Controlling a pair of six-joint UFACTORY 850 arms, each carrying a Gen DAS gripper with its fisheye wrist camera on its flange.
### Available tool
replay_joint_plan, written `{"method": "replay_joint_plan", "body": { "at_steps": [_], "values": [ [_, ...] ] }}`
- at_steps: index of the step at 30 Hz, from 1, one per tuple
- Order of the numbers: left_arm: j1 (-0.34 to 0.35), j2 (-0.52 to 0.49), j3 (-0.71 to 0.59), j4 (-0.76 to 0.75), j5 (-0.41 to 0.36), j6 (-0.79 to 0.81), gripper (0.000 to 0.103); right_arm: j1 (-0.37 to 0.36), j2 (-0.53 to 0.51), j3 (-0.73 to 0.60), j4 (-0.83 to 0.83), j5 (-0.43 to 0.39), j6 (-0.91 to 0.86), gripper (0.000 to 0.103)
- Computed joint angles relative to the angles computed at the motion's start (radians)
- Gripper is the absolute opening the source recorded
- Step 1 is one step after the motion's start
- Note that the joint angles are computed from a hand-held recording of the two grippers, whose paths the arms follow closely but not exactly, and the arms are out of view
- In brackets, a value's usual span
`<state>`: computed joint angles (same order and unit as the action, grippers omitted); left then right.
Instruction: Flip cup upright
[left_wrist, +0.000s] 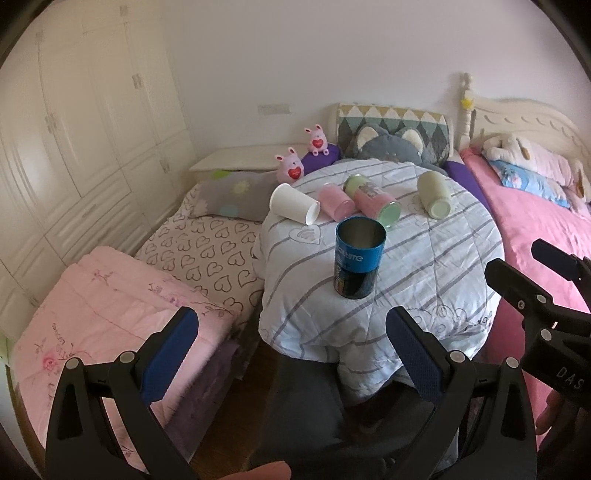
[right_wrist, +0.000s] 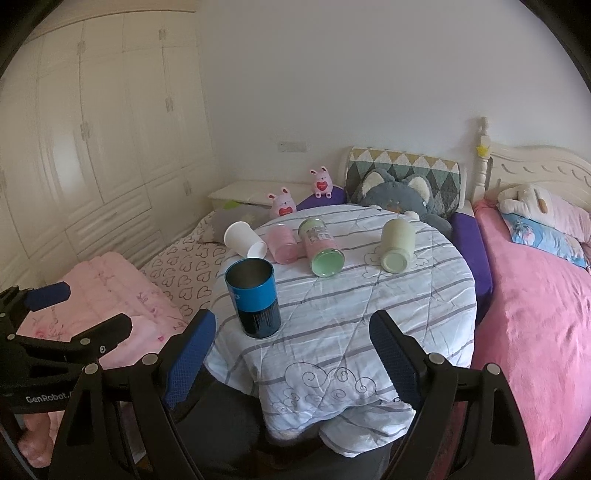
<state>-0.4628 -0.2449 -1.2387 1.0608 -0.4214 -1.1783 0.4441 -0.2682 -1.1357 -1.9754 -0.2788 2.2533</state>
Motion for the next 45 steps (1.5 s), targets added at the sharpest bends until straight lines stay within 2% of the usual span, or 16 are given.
{"method": "replay_joint_plan", "body": {
  "at_steps": [45],
  "values": [
    [0.008,-0.009,-0.006,-0.018,0.008,0.053,0.103,-0.008,-0.005,-0.013,0.032,0.027,-0.038,0.087]
  ]
}}
